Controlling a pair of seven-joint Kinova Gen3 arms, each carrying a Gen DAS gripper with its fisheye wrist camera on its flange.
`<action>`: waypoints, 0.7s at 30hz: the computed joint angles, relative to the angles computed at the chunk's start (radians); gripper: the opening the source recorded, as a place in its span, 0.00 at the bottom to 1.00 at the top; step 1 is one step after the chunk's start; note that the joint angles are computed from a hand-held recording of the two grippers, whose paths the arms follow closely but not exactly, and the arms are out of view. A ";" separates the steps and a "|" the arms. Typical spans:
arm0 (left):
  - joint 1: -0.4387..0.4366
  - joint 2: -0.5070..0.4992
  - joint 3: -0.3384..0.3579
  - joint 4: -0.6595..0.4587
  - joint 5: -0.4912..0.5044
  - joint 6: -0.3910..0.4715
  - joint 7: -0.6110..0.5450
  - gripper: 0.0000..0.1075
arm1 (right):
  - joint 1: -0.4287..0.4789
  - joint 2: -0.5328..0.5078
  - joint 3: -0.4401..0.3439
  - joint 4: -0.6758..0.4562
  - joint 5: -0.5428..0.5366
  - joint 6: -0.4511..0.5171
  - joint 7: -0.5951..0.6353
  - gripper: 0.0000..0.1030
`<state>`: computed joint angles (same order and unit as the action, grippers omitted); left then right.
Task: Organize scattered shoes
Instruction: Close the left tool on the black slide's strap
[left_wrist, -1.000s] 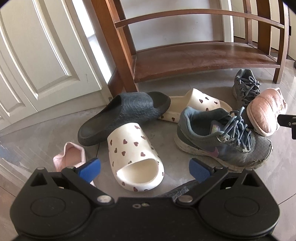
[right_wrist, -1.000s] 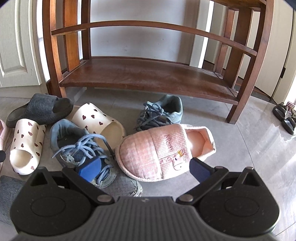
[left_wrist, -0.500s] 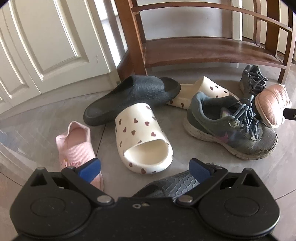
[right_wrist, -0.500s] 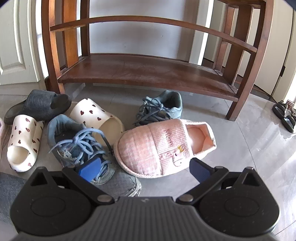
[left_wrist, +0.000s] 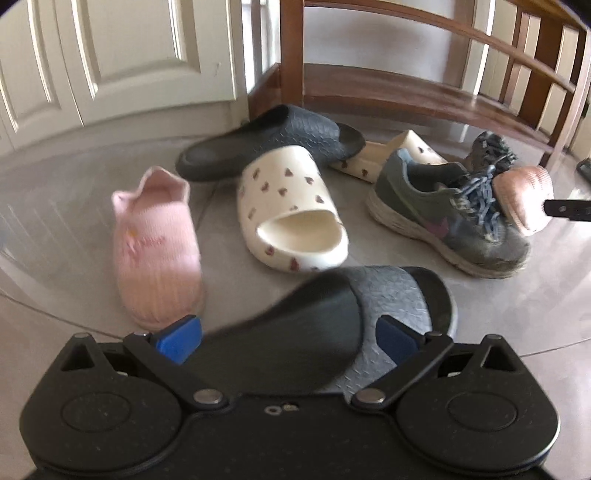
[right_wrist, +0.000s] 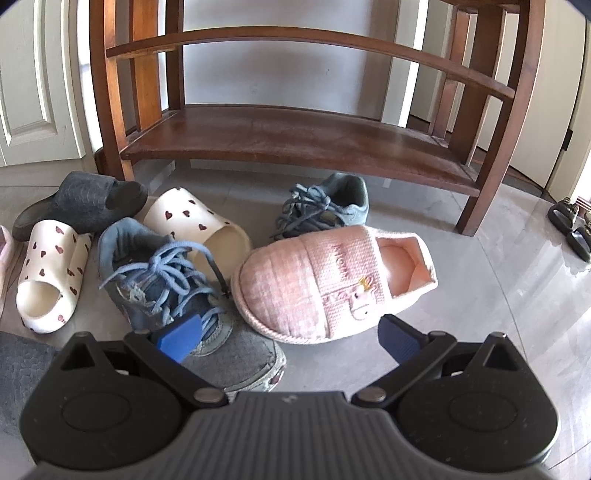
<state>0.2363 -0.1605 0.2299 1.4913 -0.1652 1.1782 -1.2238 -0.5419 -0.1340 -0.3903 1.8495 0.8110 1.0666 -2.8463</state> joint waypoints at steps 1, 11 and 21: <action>0.003 0.003 -0.008 -0.001 0.017 -0.005 -0.018 0.93 | -0.001 -0.001 0.000 0.002 0.001 -0.006 0.002 1.00; 0.032 0.064 -0.040 0.006 0.164 -0.072 -0.215 0.92 | -0.017 -0.016 -0.029 0.028 0.037 -0.016 0.049 1.00; 0.053 0.093 -0.029 0.054 0.128 -0.114 -0.190 0.85 | -0.001 -0.029 -0.025 0.040 0.017 -0.017 0.057 1.00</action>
